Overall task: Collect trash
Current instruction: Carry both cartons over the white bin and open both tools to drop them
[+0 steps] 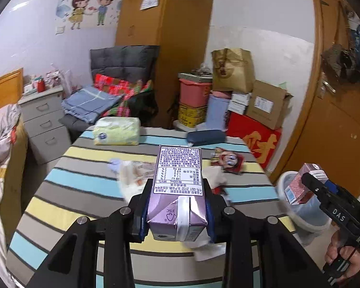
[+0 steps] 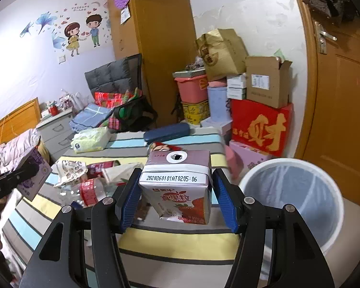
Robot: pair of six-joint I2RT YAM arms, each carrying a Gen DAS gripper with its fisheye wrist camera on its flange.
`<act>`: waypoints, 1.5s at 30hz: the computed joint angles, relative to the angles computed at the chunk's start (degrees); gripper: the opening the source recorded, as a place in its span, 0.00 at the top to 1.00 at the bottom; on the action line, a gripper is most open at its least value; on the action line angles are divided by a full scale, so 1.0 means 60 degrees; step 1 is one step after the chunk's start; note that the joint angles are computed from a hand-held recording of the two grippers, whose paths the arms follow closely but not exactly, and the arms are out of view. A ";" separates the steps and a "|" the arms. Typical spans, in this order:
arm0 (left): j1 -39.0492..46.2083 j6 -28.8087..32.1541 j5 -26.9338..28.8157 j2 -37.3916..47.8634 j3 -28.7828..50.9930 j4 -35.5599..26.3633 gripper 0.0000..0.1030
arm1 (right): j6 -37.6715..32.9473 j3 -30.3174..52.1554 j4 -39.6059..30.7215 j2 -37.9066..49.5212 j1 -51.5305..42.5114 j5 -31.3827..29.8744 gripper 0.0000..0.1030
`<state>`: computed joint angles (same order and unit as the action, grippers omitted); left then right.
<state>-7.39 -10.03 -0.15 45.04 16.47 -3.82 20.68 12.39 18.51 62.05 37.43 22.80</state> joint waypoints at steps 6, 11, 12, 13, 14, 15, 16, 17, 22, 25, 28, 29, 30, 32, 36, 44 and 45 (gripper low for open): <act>-0.2346 -0.0735 -0.1349 0.1064 0.0618 0.0498 0.65 | -0.0366 -0.0388 -0.0930 -0.1627 -0.0988 -0.0433 0.41; -0.3946 -0.1179 -0.2091 0.2574 0.1274 0.1277 0.64 | -0.0757 -0.0643 -0.1743 -0.2878 -0.2000 -0.0826 0.42; -0.4140 -0.1229 -0.2144 0.2780 0.1377 0.1349 0.64 | -0.0864 -0.0690 -0.1889 -0.3102 -0.2309 -0.0980 0.42; -0.4367 -0.1290 -0.2185 0.3081 0.1526 0.1464 0.64 | -0.0930 -0.0720 -0.1942 -0.3195 -0.2569 -0.1119 0.42; -0.4574 -0.1369 -0.2267 0.3351 0.1645 0.1588 0.64 | -0.0976 -0.0742 -0.2030 -0.3320 -0.2775 -0.1238 0.42; -0.4791 -0.1423 -0.2304 0.3738 0.1841 0.1724 0.64 | -0.1041 -0.0769 -0.2117 -0.3441 -0.3091 -0.1473 0.42; -0.4955 -0.1463 -0.2335 0.4082 0.2018 0.1844 0.64 | -0.1094 -0.0797 -0.2203 -0.3568 -0.3349 -0.1680 0.42; -0.5087 -0.1505 -0.2348 0.4421 0.2195 0.1948 0.64 | -0.1150 -0.0824 -0.2238 -0.3639 -0.3598 -0.1842 0.42; -0.5748 -0.1599 -0.2079 0.6351 0.3245 0.2409 0.64 | -0.1575 -0.0902 -0.2256 -0.3412 -0.5116 -0.3018 0.42; -0.6018 -0.1731 -0.1964 0.7298 0.3807 0.2543 0.64 | -0.1761 -0.0987 -0.2070 -0.3088 -0.5646 -0.3354 0.42; -0.6251 -0.1765 -0.1799 0.8070 0.4307 0.2678 0.64 | -0.2020 -0.1054 -0.1892 -0.2764 -0.6129 -0.3662 0.42; -0.6284 -0.1730 -0.1748 0.8320 0.4475 0.2711 0.64 | -0.2128 -0.1057 -0.1812 -0.2648 -0.6341 -0.3820 0.42; -0.6350 -0.1747 -0.1755 0.8569 0.4659 0.2697 0.64 | -0.2229 -0.1076 -0.1678 -0.2438 -0.6554 -0.3973 0.42; -0.6487 -0.1697 -0.1744 0.9013 0.4932 0.2744 0.64 | -0.2400 -0.1094 -0.1429 -0.1953 -0.6858 -0.4180 0.42; -0.6578 -0.1827 -0.1285 1.0121 0.5786 0.2598 0.64 | -0.2789 -0.0995 -0.0752 -0.0766 -0.7491 -0.4594 0.42; -0.6714 -0.1642 -0.0947 1.1399 0.7074 0.2226 0.64 | -0.3356 -0.0582 -0.0279 0.0898 -0.8173 -0.4830 0.42; -0.6672 -0.1697 -0.0879 1.1574 0.7243 0.2118 0.64 | -0.3385 -0.0544 -0.0186 0.1073 -0.8268 -0.4883 0.42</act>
